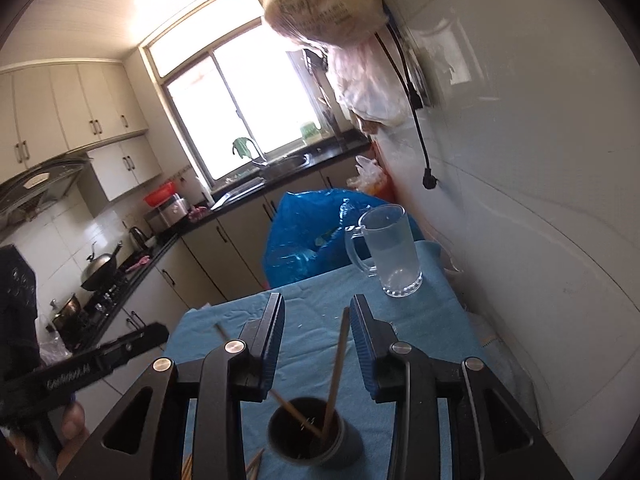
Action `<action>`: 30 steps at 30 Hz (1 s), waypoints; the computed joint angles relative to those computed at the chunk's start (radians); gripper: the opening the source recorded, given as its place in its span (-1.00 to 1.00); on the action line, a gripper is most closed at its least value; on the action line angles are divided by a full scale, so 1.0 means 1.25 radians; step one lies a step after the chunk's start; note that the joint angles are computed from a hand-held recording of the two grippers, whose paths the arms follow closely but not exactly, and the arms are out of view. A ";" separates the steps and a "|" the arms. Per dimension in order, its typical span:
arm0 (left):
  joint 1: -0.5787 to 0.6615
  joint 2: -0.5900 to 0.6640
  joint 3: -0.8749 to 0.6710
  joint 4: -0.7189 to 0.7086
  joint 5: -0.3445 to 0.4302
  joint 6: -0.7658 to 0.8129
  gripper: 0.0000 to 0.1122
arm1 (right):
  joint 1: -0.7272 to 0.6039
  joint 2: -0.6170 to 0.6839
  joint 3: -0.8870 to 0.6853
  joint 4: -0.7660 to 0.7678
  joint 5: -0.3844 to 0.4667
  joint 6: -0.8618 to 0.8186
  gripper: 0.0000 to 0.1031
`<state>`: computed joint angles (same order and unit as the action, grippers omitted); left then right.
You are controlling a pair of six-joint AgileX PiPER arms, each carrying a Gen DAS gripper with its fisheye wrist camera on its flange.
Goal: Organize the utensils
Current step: 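Move both open tools back to the chopstick pile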
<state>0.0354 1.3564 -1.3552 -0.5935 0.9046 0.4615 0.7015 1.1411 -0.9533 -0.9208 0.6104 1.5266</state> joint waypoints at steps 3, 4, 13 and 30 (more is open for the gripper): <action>0.055 -0.086 0.090 -0.039 -0.015 0.063 -0.51 | 0.098 -0.040 0.044 -0.067 0.051 0.087 -0.29; 0.074 -0.113 0.118 -0.046 -0.019 0.080 -0.51 | 0.133 -0.047 0.059 -0.080 0.065 0.110 -0.29; 0.519 -0.228 0.400 -0.179 0.094 0.466 -0.44 | 0.230 0.047 0.136 0.006 -0.052 0.151 -0.29; 0.811 0.082 0.553 -0.274 -0.122 0.888 -0.41 | 0.135 0.371 -0.038 0.520 -0.185 -0.232 -0.46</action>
